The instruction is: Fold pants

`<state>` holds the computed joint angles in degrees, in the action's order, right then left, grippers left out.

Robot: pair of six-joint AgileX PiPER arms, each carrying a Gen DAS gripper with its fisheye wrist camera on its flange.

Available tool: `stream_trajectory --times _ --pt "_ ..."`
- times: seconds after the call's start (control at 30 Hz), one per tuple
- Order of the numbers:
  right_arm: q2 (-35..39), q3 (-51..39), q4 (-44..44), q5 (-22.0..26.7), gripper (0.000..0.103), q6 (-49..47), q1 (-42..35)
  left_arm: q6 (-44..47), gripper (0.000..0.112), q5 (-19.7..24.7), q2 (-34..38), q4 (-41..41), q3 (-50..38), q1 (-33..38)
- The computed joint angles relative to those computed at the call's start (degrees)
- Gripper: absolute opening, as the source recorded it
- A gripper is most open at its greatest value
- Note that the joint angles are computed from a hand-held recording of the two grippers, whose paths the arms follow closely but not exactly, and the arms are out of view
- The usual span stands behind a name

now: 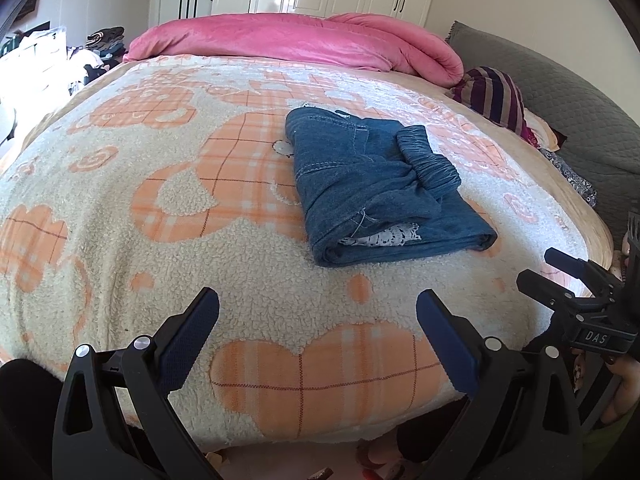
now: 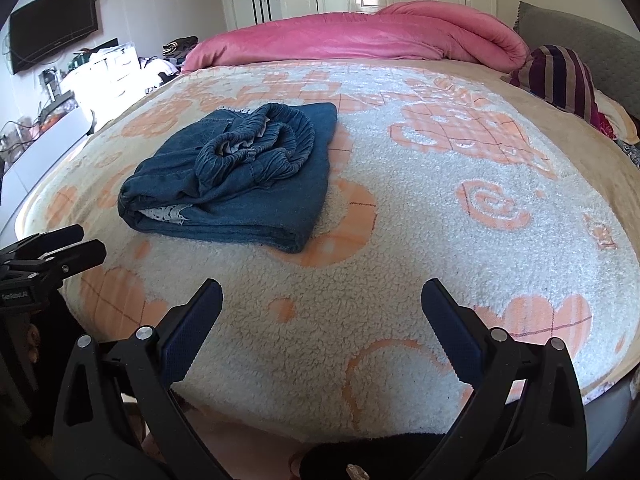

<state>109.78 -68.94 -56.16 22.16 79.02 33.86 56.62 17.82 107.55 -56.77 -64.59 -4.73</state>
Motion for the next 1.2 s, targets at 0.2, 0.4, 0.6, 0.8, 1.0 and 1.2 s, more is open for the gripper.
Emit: stream_trajectory --times 0.2,0.4,0.6,0.8,1.0,1.2 --pt "-0.1 0.0 0.0 0.6 0.094 -0.1 0.3 0.2 0.099 0.1 -0.4 -0.2 0.4 -0.1" --pt "-0.2 -0.1 0.5 0.3 0.094 -0.7 0.1 0.4 0.099 -0.1 -0.6 -0.4 0.5 -0.2" --pt "-0.1 -0.2 0.9 0.5 0.094 -1.1 0.2 0.3 0.099 0.0 -0.8 -0.3 0.6 -0.2" --pt "-0.2 -0.1 0.9 0.6 0.094 -0.9 0.3 0.3 0.099 -0.1 -0.7 -0.2 0.5 -0.2" --pt "-0.5 0.0 0.7 1.0 0.094 -0.5 0.4 0.3 0.099 0.1 -0.8 -0.3 0.6 -0.1" --pt "-0.5 0.0 0.8 1.2 0.094 -0.7 0.5 0.5 0.099 0.2 -0.9 -0.5 0.6 0.0"
